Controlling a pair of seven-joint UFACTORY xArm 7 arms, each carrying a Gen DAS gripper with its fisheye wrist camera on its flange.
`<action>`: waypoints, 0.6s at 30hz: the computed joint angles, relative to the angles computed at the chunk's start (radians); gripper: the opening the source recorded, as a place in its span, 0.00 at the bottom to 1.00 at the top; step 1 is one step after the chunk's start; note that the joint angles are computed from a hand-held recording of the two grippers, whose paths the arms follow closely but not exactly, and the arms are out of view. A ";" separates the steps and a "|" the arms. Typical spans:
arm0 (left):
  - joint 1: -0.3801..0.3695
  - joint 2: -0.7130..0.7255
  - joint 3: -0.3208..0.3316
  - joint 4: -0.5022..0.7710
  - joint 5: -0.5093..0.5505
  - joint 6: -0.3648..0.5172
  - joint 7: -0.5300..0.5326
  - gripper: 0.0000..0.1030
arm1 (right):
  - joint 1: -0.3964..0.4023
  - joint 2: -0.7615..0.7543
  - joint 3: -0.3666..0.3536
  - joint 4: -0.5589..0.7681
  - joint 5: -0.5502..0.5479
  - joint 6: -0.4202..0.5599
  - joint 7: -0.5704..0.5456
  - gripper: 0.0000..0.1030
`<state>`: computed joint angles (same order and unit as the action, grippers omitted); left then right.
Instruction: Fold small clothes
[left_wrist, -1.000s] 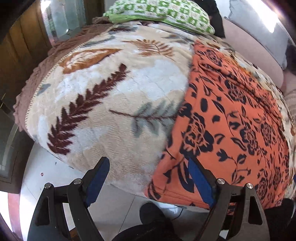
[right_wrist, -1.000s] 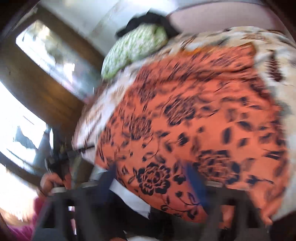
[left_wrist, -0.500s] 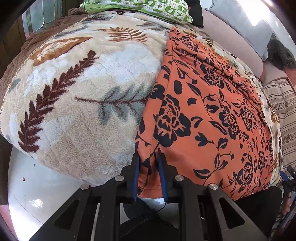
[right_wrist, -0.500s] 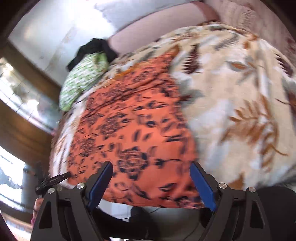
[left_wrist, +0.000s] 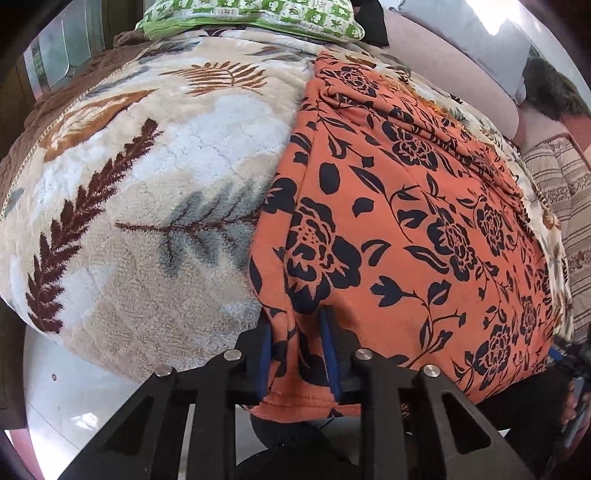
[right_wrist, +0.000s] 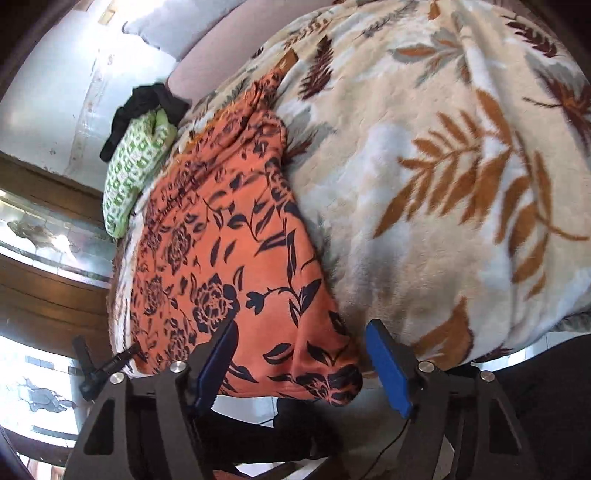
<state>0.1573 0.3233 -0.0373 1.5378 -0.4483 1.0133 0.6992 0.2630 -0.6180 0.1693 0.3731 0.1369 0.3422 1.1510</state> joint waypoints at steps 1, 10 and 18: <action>0.003 0.006 0.000 0.010 -0.002 0.010 0.001 0.24 | 0.006 0.037 -0.004 0.021 0.000 0.020 -0.008 0.60; -0.024 -0.024 0.002 -0.034 0.076 -0.025 0.081 0.09 | -0.009 0.145 0.082 0.234 -0.143 0.309 0.023 0.08; 0.049 0.005 -0.003 0.105 -0.072 0.180 0.130 0.07 | 0.038 0.040 0.008 0.160 -0.038 0.141 0.001 0.06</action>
<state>0.2066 0.3288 -0.0405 1.6426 -0.5201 1.1933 0.8289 0.3006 -0.5780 0.1773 0.5329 0.0992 0.4836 1.1518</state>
